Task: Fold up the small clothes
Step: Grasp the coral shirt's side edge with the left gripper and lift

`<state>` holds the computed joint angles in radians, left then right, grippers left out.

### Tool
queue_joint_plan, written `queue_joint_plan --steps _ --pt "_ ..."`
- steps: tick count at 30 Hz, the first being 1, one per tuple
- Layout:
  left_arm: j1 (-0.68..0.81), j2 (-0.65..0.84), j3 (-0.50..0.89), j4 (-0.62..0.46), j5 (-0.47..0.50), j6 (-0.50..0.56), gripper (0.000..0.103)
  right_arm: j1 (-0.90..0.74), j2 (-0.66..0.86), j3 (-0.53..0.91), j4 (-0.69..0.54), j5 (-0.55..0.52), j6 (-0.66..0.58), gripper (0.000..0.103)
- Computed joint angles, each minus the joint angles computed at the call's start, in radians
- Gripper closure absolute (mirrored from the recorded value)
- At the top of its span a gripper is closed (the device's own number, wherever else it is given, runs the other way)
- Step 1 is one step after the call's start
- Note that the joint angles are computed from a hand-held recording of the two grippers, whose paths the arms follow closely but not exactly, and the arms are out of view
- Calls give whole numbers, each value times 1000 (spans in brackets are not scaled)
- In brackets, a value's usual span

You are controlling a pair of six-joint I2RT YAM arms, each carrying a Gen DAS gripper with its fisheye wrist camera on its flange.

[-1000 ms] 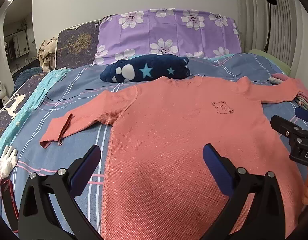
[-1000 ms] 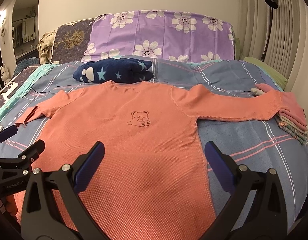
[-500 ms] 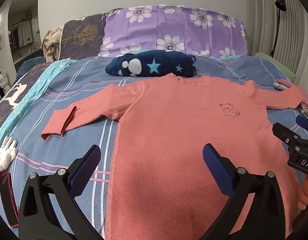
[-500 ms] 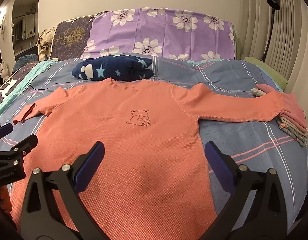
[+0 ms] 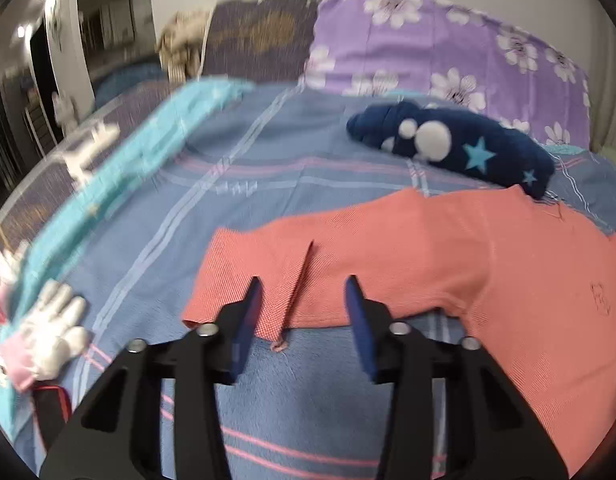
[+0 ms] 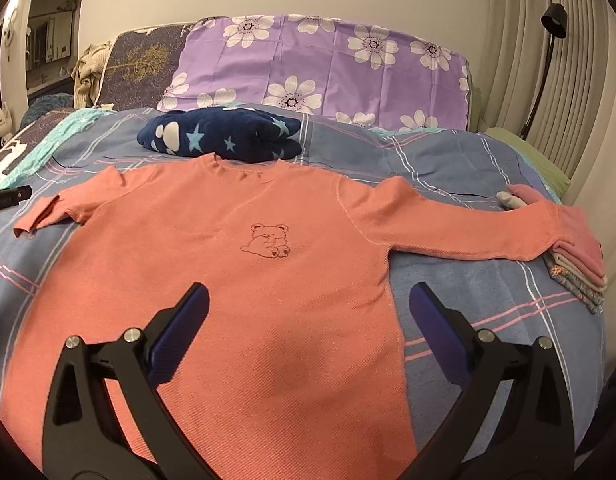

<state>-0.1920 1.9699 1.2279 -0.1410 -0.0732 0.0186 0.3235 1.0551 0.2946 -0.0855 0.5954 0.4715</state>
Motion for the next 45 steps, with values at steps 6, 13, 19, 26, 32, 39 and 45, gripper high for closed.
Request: queue_joint_plan --steps 6,13,19,26,32,39,45 --pt "10 207 213 -87 61 18 59 -31 77 11 42 -23 -24 2" --pt "29 318 362 -138 -17 44 98 -49 107 14 73 -44 -41 2" --pt "16 139 274 -134 174 29 98 -79 111 5 105 -57 -86 2" --pt "-223 -56 225 -169 285 49 97 -124 61 -22 110 -106 -109 2" --pt "-408 40 368 -213 312 2 96 -220 3 -52 77 -168 -144 2" --pt "-421 18 245 -119 221 46 48 -450 -48 -54 53 -478 -229 6" --pt "-277 -106 -62 55 129 115 48 -511 267 154 66 -819 -304 77"
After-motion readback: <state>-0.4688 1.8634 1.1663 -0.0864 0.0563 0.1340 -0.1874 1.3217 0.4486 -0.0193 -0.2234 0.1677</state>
